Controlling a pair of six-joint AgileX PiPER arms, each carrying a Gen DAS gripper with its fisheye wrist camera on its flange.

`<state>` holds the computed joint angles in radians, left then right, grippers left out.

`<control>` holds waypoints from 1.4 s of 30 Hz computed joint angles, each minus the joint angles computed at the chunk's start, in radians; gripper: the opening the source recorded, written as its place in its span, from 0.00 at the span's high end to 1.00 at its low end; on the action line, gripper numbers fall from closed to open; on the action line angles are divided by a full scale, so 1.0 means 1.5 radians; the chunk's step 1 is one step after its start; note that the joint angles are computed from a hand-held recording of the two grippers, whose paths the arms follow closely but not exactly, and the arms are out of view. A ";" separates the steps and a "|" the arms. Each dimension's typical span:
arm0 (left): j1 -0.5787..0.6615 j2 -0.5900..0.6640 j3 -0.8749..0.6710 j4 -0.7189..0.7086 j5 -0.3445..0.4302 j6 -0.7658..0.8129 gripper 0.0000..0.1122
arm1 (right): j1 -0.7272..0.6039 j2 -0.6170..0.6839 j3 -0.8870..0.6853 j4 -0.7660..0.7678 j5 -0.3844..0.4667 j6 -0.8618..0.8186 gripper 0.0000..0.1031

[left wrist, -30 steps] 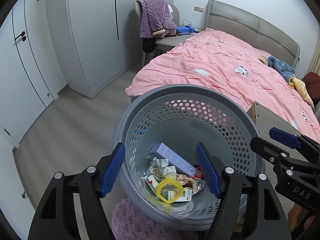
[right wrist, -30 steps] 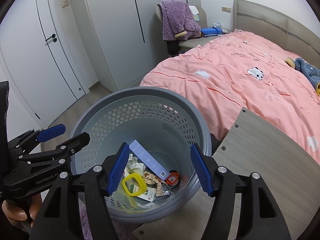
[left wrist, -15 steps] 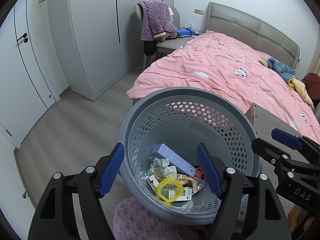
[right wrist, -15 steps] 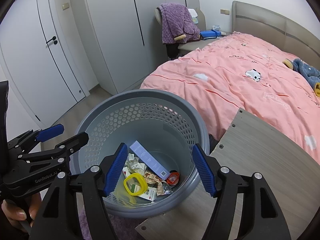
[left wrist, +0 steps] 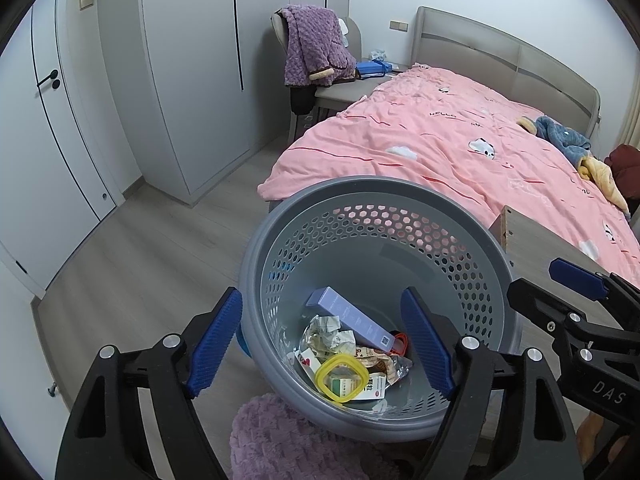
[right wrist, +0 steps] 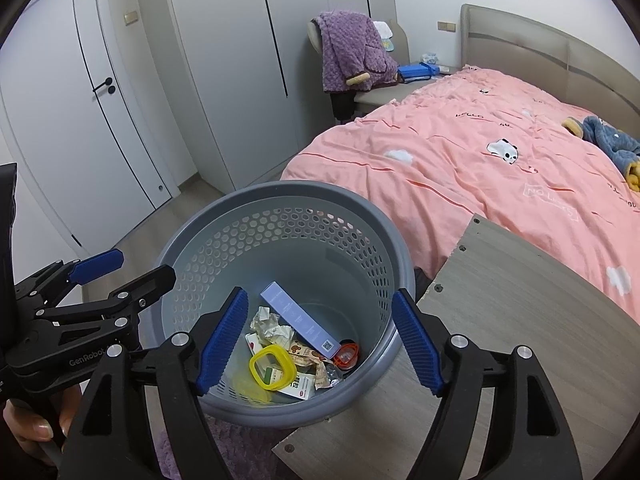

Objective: Collect trash

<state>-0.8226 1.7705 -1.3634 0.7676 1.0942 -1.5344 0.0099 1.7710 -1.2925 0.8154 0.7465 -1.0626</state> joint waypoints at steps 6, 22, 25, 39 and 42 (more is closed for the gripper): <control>-0.004 -0.004 -0.001 -0.003 0.012 -0.001 0.28 | -0.008 -0.001 0.000 0.010 0.003 -0.007 0.25; -0.007 0.004 -0.013 -0.003 0.026 0.006 0.27 | -0.012 0.000 0.003 0.017 0.004 -0.010 0.24; -0.009 0.008 -0.017 -0.003 0.031 0.005 0.27 | -0.014 0.001 0.003 0.018 0.006 -0.012 0.24; -0.008 0.015 -0.027 -0.005 0.049 0.002 0.26 | -0.016 0.001 0.006 0.020 0.005 -0.016 0.24; -0.008 0.017 -0.030 -0.007 0.050 0.005 0.26 | -0.016 0.001 0.006 0.020 0.005 -0.016 0.24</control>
<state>-0.8343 1.7955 -1.4089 0.7574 1.1699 -1.5268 -0.0138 1.7727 -1.2841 0.8451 0.7537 -1.0863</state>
